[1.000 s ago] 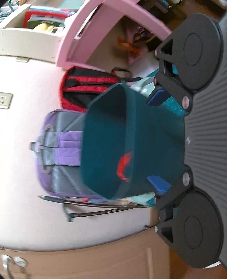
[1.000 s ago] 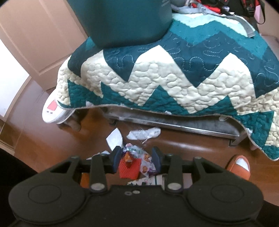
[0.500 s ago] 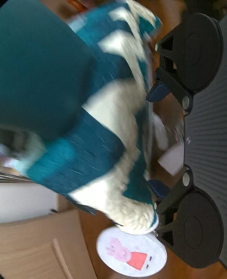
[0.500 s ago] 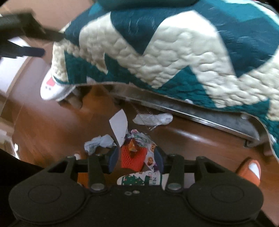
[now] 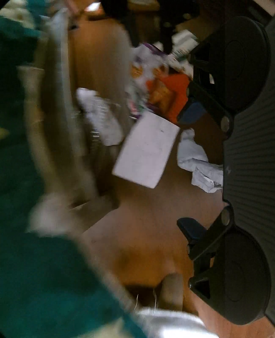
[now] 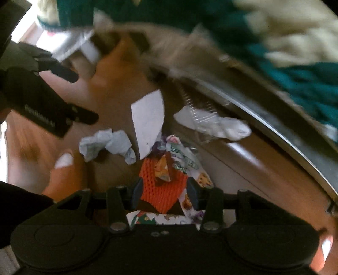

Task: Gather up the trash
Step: 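Grasp the crumpled white tissue with the left tool while the right grasps the orange snack wrapper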

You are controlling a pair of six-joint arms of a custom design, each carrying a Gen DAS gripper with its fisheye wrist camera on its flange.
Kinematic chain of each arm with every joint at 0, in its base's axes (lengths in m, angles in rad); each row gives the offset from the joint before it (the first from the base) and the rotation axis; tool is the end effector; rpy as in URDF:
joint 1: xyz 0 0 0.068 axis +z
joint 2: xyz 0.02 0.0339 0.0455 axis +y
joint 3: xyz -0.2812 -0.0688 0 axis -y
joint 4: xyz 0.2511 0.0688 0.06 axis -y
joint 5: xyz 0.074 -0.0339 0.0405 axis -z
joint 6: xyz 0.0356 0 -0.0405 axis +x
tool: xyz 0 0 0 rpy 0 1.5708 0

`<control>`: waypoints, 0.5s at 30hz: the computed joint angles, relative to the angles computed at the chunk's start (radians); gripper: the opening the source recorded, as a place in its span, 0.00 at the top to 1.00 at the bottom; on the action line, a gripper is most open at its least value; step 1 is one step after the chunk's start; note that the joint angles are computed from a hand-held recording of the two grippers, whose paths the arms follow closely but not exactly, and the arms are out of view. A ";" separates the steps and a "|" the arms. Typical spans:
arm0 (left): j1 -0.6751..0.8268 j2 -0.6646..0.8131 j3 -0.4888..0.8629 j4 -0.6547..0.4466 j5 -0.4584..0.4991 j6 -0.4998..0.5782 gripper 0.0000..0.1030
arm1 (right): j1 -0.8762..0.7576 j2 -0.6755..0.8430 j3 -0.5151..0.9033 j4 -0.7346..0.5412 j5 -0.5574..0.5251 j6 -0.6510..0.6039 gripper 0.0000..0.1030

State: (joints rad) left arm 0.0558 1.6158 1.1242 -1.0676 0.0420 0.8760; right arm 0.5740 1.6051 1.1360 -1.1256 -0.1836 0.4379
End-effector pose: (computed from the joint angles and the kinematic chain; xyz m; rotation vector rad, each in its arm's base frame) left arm 0.2832 0.0143 0.2192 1.2411 2.8538 -0.0503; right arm 0.2300 0.1565 0.2256 0.2023 -3.0167 -0.2259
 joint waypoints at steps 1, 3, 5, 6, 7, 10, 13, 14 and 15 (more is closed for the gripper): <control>0.002 0.009 -0.044 0.044 -0.008 0.013 0.07 | 0.008 0.032 -0.010 0.024 -0.005 -0.023 0.57; 0.016 0.014 -0.135 0.130 -0.017 0.053 0.07 | 0.023 0.090 -0.019 0.060 -0.009 -0.052 0.57; 0.026 0.019 -0.203 0.198 -0.025 0.092 0.07 | 0.036 0.131 -0.031 0.097 -0.017 -0.066 0.57; 0.028 0.023 -0.239 0.243 -0.026 0.114 0.07 | 0.042 0.154 -0.035 0.114 -0.018 -0.070 0.57; 0.033 0.023 -0.272 0.280 -0.028 0.142 0.07 | 0.046 0.172 -0.040 0.130 -0.019 -0.072 0.57; 0.026 0.040 -0.343 0.374 -0.038 0.178 0.10 | 0.053 0.236 -0.045 0.177 -0.034 -0.074 0.57; 0.022 0.060 -0.394 0.442 -0.051 0.203 0.15 | 0.063 0.288 -0.040 0.201 -0.045 -0.087 0.58; 0.022 0.064 -0.409 0.461 -0.054 0.215 0.19 | 0.070 0.302 -0.038 0.204 -0.043 -0.091 0.57; 0.020 0.071 -0.416 0.471 -0.057 0.216 0.28 | 0.074 0.315 -0.035 0.209 -0.049 -0.097 0.58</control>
State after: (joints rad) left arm 0.0756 1.6866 0.7083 -0.5963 -0.0148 1.0924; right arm 0.6478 1.9200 1.1013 -0.9167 -0.2327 0.3405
